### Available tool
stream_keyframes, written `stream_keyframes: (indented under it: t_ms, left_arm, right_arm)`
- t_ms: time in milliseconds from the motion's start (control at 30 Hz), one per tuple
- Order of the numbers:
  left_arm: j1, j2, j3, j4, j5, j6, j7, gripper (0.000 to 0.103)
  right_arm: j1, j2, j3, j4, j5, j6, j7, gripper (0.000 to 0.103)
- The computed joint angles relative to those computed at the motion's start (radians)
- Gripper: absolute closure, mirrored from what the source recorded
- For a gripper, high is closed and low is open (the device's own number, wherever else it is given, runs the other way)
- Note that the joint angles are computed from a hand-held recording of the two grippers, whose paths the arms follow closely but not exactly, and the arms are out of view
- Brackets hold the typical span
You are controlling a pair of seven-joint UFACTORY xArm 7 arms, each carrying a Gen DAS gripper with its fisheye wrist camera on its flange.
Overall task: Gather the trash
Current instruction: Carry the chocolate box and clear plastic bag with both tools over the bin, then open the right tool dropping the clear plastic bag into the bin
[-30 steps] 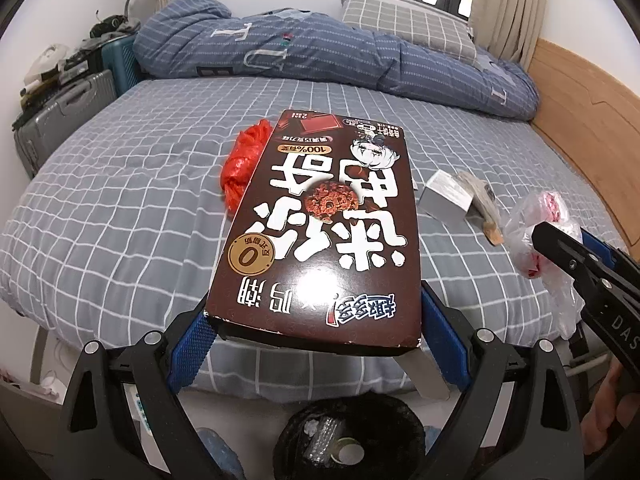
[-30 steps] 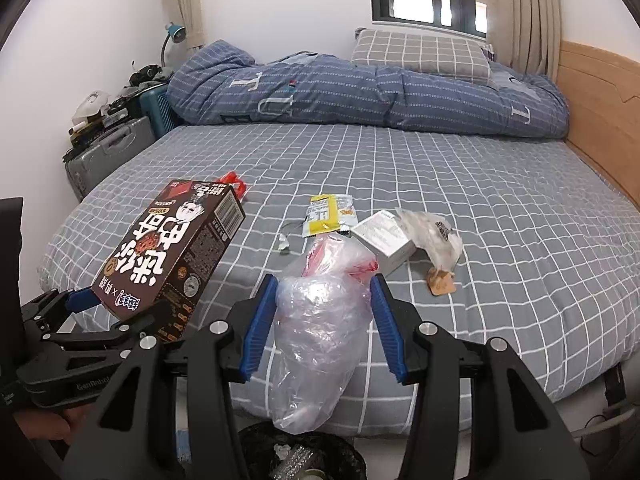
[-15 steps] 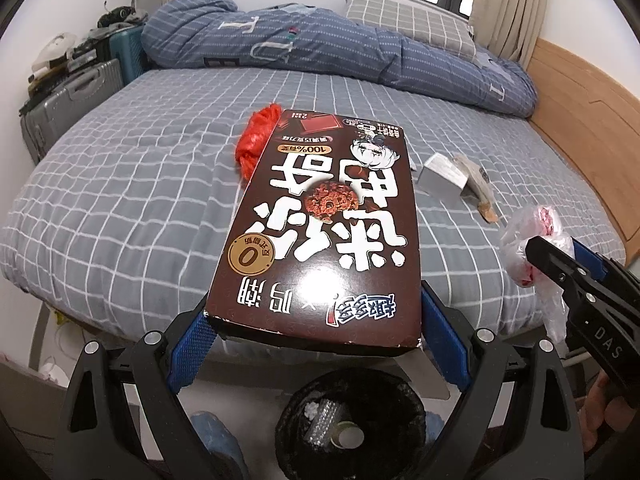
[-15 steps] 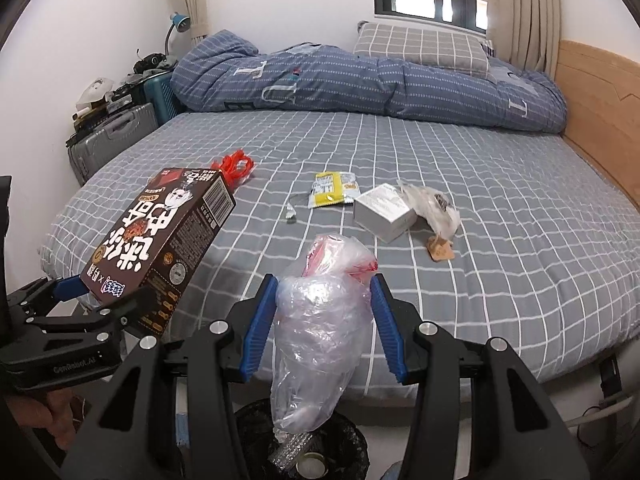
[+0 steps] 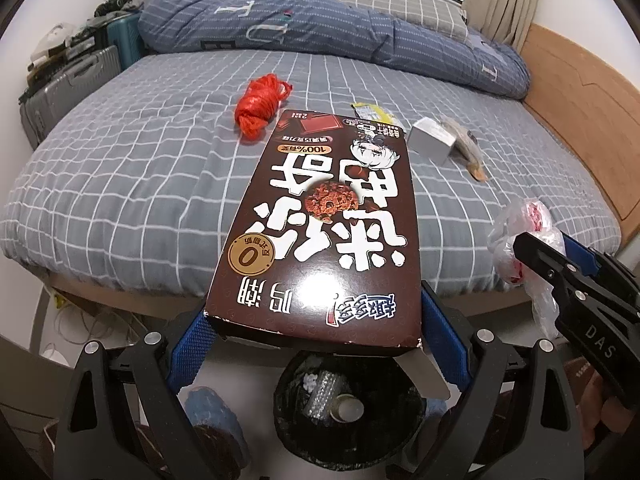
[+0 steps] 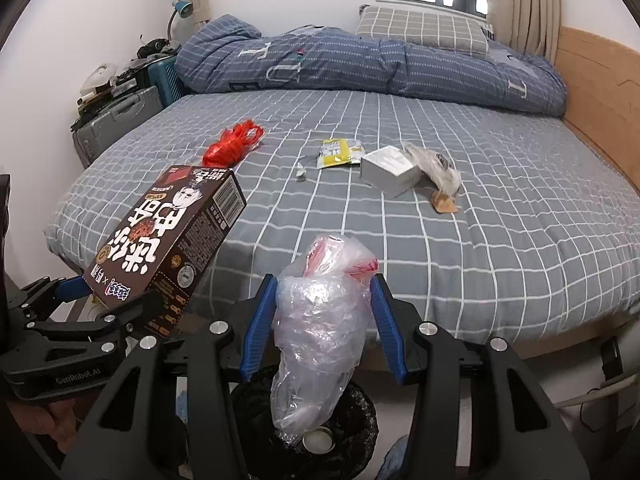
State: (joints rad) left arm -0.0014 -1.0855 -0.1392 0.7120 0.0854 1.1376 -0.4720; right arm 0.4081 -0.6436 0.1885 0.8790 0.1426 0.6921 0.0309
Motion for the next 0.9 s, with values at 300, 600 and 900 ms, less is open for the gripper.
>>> stream_keyframes:
  t_ms: [300, 600, 900]
  left_arm:
    - [-0.016, -0.071, -0.017, -0.018, -0.014, 0.071, -0.019, 0.013]
    - [-0.037, -0.125, -0.044, -0.020, -0.035, 0.146, -0.044, 0.013]
    - [-0.071, -0.167, -0.073, -0.037, -0.060, 0.215, -0.080, 0.013]
  right_arm:
    - [0.010, -0.062, -0.005, -0.037, 0.012, 0.042, 0.012, 0.057]
    - [0.016, -0.140, 0.000, -0.085, 0.020, 0.094, 0.025, 0.057]
    - [0.031, -0.190, 0.010, -0.136, 0.024, 0.149, 0.025, 0.057]
